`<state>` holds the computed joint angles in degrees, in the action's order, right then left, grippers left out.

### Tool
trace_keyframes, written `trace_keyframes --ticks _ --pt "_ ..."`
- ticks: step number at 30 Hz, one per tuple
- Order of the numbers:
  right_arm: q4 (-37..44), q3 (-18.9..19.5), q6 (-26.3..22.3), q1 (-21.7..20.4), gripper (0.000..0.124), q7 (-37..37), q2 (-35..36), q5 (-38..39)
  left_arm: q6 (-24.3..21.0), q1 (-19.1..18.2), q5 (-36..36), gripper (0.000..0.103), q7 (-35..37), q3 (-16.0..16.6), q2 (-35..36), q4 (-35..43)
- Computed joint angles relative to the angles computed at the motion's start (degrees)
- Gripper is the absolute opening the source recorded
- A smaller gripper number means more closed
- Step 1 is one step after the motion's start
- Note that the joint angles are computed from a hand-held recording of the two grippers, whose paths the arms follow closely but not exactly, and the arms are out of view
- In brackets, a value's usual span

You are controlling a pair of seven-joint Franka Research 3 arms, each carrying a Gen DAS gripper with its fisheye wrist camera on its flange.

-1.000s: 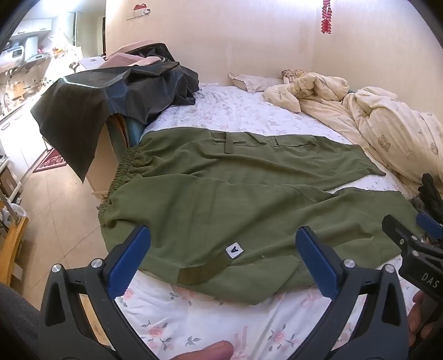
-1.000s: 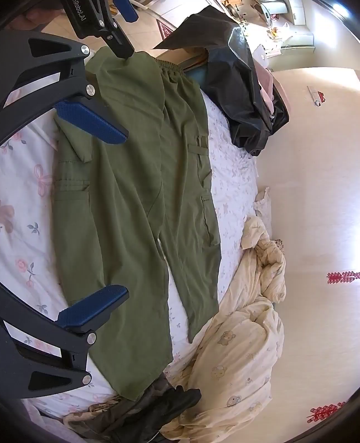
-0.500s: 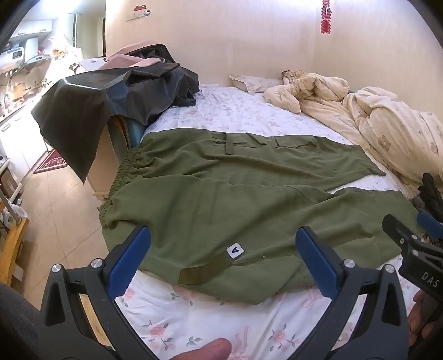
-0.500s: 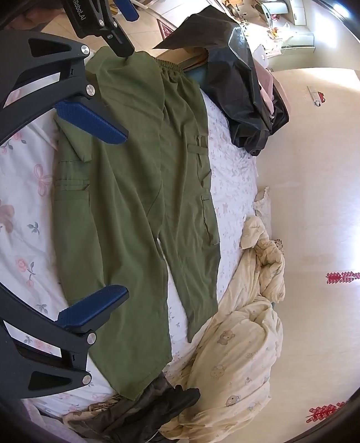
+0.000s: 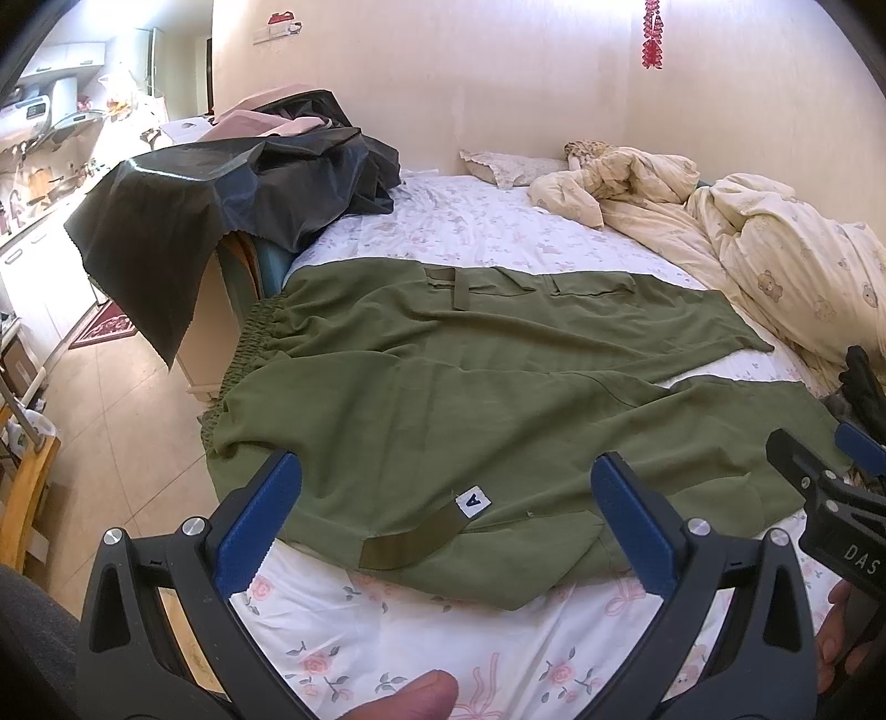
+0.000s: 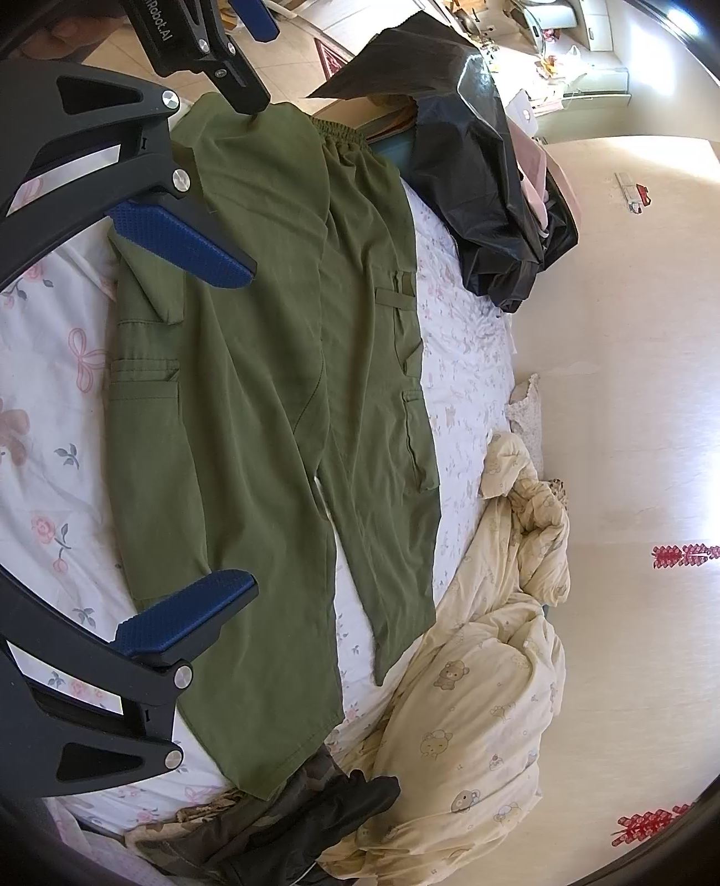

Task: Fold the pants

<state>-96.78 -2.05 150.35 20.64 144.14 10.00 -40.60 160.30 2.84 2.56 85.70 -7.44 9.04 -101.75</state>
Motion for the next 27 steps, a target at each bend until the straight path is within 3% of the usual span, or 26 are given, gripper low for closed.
trace_keyframes --ticks 27 --pt "-0.01 -0.06 0.03 0.09 0.103 0.11 0.10 -0.17 0.25 -0.10 0.59 0.103 -0.30 0.04 -0.03 -0.19"
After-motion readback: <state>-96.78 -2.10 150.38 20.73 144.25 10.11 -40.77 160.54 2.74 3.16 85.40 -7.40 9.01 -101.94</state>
